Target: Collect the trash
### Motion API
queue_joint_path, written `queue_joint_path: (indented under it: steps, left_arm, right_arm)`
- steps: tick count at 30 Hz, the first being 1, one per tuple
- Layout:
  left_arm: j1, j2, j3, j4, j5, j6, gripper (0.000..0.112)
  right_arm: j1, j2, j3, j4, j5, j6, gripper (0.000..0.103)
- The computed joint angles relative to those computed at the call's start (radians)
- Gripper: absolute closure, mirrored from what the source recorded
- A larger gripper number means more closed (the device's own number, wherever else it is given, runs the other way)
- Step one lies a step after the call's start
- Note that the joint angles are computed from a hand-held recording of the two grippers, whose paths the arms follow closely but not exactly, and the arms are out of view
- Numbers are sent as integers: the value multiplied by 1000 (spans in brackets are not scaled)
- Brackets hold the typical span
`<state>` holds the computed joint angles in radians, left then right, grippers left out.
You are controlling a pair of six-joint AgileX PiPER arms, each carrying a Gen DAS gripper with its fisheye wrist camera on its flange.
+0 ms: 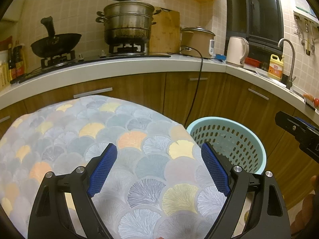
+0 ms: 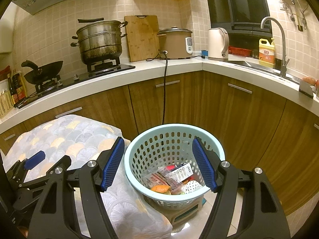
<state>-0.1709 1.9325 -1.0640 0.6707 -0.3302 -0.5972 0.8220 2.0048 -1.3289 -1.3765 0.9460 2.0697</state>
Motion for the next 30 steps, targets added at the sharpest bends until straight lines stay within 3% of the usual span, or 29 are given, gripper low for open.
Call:
queue_joint_path:
  steps: [4, 14, 21, 25, 30]
  left_arm:
    - [-1, 0, -1, 0, 1, -2, 28]
    - [1, 0, -2, 15, 1, -12, 28]
    - [-14, -15, 24, -142, -13, 150, 28]
    - [0, -9, -1, 35, 6, -33, 27]
    - [8, -10, 1, 33, -3, -47, 27]
  right_arm:
    - [12, 10, -17, 11, 37, -15, 36]
    - [14, 3, -10, 16, 30, -10, 36]
    - [9, 0, -5, 8, 19, -12, 36]
    - [11, 3, -9, 10, 22, -16, 36]
    - [9, 0, -5, 10, 19, -13, 36]
